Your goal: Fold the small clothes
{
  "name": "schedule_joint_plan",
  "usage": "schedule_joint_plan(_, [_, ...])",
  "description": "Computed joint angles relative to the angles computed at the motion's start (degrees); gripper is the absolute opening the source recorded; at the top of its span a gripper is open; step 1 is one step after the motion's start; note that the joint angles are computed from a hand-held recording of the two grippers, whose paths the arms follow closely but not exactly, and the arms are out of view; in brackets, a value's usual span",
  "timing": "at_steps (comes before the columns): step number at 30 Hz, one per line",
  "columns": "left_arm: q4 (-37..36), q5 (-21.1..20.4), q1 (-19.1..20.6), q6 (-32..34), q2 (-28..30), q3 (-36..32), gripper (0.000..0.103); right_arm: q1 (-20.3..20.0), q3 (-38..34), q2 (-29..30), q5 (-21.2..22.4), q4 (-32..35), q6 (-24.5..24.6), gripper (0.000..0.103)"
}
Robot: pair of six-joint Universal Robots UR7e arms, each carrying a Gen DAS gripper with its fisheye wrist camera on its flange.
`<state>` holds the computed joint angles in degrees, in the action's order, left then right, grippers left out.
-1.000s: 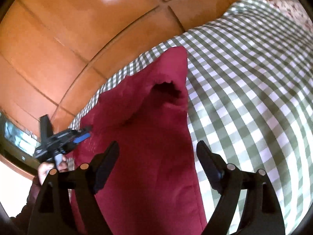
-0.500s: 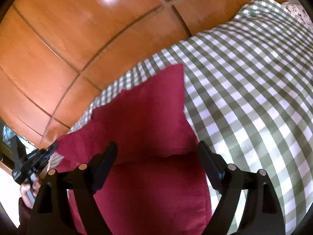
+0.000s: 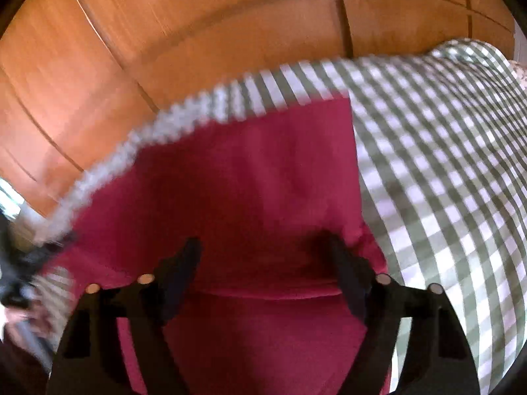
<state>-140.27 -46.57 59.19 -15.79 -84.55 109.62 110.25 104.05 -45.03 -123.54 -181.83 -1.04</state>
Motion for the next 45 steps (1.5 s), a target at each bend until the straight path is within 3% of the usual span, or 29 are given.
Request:
schedule_joint_plan(3, [3.9, 1.6, 1.0, -1.3, 0.8, 0.5, 0.004, 1.3, -0.8, 5.0, -6.8, -8.2, -8.8, 0.075])
schedule_joint_plan(5, [0.4, 4.0, 0.6, 0.3, 0.4, 3.0, 0.008, 2.5, -1.7, 8.4, -11.0, -14.1, -14.0, 0.077])
schedule_joint_plan(7, [0.4, 5.1, -0.1, -0.8, -0.4, 4.1, 0.014, 2.5, -2.1, 9.3, -11.7, -15.9, -15.2, 0.077])
schedule_joint_plan(9, [1.3, 4.8, -0.3, -2.8, -2.1, 4.7, 0.03, 2.4, -2.3, 9.8, -11.6, -16.8, -15.7, 0.078])
schedule_joint_plan(11, [1.3, 4.7, -0.5, -5.0, -4.7, 5.9, 0.038, 2.5, -2.5, 10.4, -12.2, -17.7, -16.6, 0.078])
schedule_joint_plan(18, [8.9, 7.0, -0.1, -16.4, -18.1, 10.5, 0.038, 2.9, -2.6, 10.5, -13.2, -18.4, -17.2, 0.079])
schedule_joint_plan(22, [10.8, 3.9, 5.1, -22.4, -25.5, 10.1, 0.037, 3.1, -2.8, 10.7, -13.8, -18.8, -17.7, 0.079])
schedule_joint_plan(26, [8.0, 3.2, 9.9, -24.0, -28.9, 8.7, 0.037, 3.3, -3.1, 11.0, -14.6, -19.2, -18.2, 0.079])
schedule_joint_plan(32, [1.7, 1.6, 17.7, -23.0, -27.4, 3.2, 0.038, 3.5, -3.6, 11.5, -15.3, -19.4, -18.7, 0.08])
schedule_joint_plan(37, [-1.7, -3.9, 24.7, -24.0, -23.4, -2.1, 0.038, 3.5, -3.8, 11.7, -15.7, -19.6, -19.1, 0.08])
schedule_joint_plan(41, [-4.2, -5.0, 27.1, -22.3, -20.9, -4.4, 0.038, 3.5, -4.1, 12.0, -16.0, -19.8, -19.6, 0.081])
schedule_joint_plan(43, [-3.3, -4.3, 27.5, -21.4, -19.7, -5.8, 0.031, 3.5, -4.1, 12.1, -16.1, -19.9, -19.7, 0.081])
schedule_joint_plan(45, [-2.5, -4.3, 27.5, -20.9, -19.1, -6.7, 0.01, 3.5, -4.1, 12.0, -16.1, -19.8, -19.8, 0.081])
